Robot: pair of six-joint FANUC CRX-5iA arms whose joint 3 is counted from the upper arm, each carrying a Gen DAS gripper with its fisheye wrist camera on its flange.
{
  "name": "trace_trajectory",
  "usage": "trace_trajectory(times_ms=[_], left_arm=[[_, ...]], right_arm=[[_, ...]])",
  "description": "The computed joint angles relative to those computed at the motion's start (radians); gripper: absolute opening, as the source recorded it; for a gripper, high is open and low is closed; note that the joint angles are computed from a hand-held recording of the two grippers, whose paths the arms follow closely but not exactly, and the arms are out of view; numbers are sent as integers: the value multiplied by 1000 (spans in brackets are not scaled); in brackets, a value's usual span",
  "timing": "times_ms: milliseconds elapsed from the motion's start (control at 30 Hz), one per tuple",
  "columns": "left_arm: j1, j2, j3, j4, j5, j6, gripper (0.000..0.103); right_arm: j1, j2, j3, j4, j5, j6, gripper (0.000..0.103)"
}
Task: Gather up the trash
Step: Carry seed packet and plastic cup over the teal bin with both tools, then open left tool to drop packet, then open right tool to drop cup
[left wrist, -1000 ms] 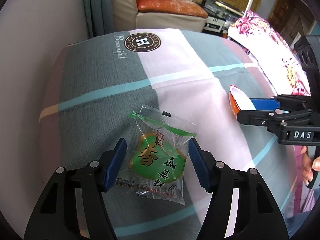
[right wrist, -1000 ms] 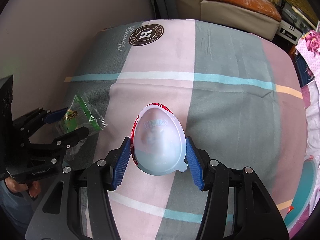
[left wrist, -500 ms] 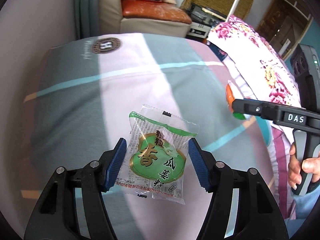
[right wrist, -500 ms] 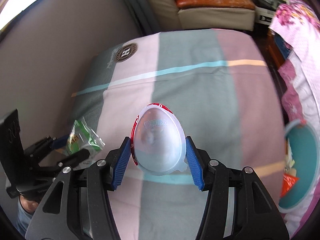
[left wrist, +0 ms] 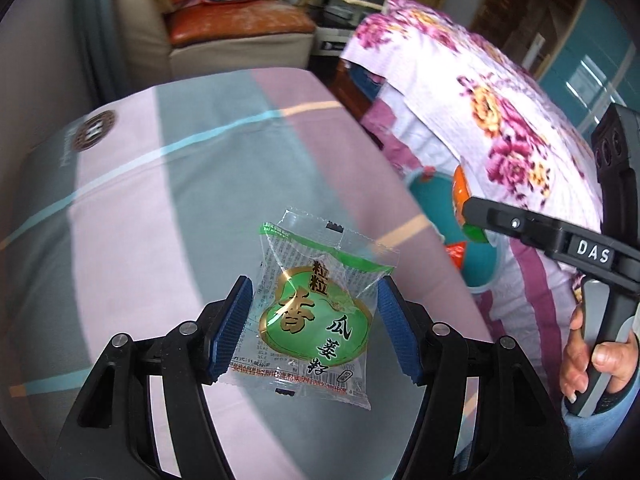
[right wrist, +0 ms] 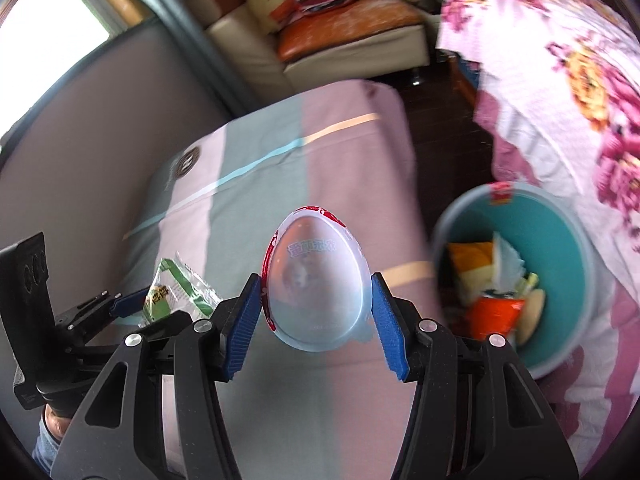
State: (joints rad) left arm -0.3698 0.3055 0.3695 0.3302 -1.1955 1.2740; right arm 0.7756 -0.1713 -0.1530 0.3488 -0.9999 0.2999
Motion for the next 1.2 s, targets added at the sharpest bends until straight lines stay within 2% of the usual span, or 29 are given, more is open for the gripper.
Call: trace_trajectory(times_ms=[300,600,867,1200], left_arm=[[-127,106,146,-55,-55,62,66],[-210,222,309,-71,-116,100,66],[-259,316,415,-61,-151,126,66],[-272,400,515,-51,-179,145,67]], right_arm=[[-50,-173,-167,34,0,-75,52],[-104,-313,-289,89,-22,-172,52],[-191,-331,-288,13,-30,-90,52],[-245,-296,-269,-31,-18,-37,52]])
